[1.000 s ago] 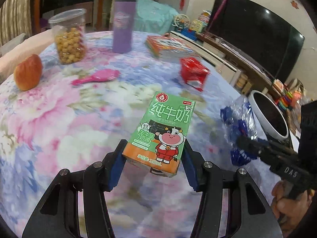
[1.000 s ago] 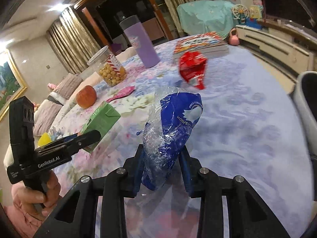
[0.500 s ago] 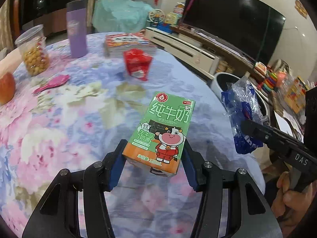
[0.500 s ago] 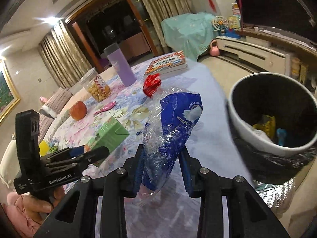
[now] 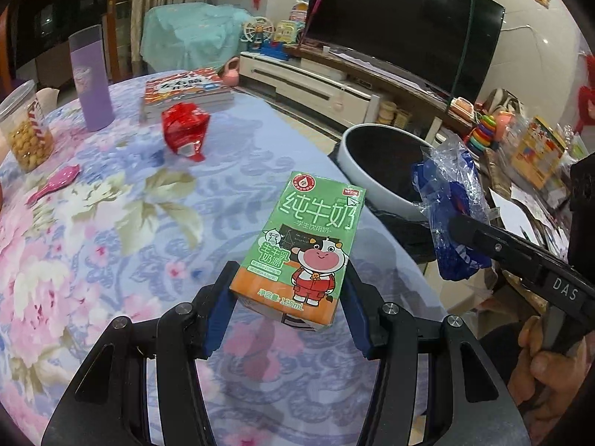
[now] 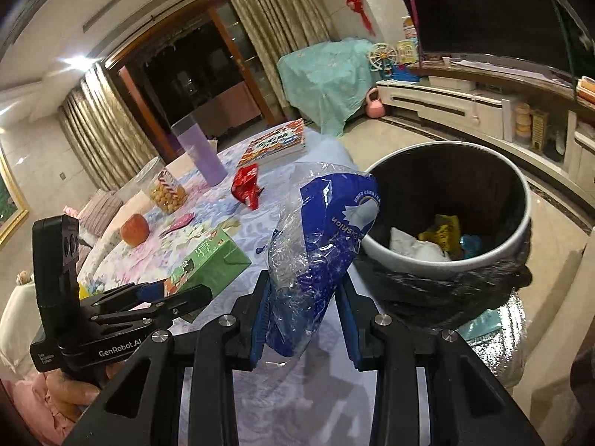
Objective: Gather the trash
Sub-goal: 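Carry the green carton and blue plastic bag in both grippers toward the trash bin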
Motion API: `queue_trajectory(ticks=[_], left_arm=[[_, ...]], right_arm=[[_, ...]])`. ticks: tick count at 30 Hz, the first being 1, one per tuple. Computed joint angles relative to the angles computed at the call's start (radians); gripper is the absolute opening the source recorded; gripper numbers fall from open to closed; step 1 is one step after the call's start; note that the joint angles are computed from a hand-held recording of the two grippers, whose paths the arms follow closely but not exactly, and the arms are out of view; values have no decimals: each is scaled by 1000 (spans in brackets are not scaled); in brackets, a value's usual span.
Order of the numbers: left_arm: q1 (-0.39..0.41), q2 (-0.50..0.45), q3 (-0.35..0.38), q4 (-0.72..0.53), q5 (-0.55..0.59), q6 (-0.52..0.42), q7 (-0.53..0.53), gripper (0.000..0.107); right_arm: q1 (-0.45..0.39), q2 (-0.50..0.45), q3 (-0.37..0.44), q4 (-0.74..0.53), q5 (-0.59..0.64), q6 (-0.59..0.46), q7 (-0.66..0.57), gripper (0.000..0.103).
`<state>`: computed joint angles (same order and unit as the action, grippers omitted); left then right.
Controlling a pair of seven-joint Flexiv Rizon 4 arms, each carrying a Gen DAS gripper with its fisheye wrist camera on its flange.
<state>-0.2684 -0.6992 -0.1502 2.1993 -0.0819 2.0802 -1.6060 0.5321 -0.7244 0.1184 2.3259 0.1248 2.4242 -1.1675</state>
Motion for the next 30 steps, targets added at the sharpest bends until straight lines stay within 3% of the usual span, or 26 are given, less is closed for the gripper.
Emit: queue_trajectory(ticks=[30], left_arm=[[-79, -31, -18, -162, -24, -108, 75, 53]], right_arm=[[-124, -16, -1, 62, -28, 101, 66, 35]])
